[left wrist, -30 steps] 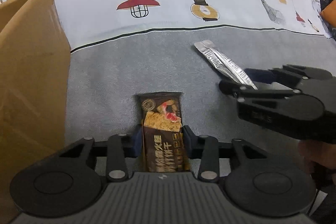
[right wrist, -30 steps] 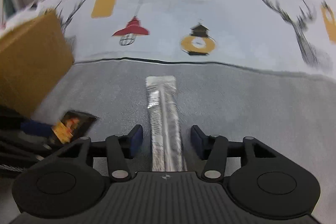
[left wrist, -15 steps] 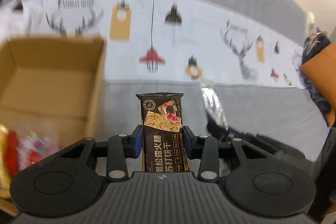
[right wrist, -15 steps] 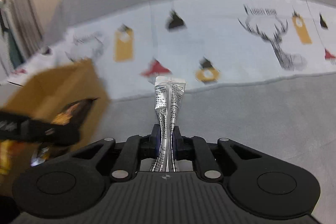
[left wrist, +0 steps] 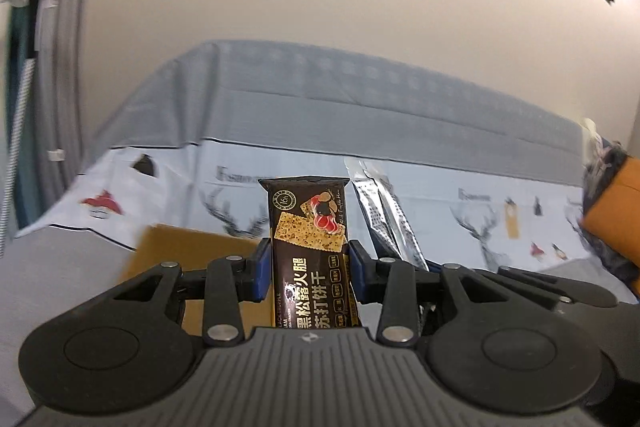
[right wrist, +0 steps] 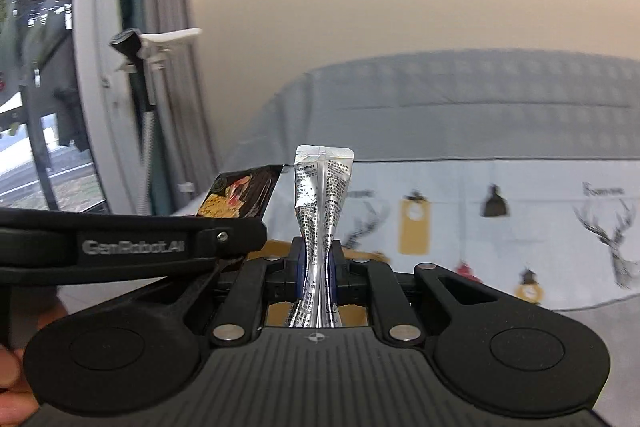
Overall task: Organize snacks
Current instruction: 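Carry the biscuit bar and silver stick over the box with both tools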
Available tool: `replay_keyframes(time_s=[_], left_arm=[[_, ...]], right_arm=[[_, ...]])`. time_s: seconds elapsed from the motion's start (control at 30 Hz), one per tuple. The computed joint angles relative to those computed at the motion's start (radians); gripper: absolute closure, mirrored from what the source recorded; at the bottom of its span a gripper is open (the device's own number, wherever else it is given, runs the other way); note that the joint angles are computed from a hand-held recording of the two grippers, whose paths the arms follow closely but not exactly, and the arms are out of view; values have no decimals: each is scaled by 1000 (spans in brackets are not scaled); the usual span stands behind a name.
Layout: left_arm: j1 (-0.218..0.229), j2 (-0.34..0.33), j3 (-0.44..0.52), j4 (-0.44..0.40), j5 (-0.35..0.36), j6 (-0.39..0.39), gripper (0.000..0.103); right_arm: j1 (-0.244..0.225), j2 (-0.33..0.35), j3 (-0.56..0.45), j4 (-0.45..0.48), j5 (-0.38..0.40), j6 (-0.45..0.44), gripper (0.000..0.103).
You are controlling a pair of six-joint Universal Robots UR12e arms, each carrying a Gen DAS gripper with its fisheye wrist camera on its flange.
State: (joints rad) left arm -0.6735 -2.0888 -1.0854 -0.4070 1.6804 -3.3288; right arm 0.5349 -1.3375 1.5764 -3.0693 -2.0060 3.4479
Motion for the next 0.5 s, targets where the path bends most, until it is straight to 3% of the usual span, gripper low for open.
replay_keyframes(time_s=[0.17, 0.5], left_arm=[[45, 9, -28, -8, -15, -23, 60], [106, -38, -35, -155, -69, -53, 60]], right_arm=[[18, 62, -94, 78, 13, -27, 91], [14, 147, -172, 300, 77, 96, 91]])
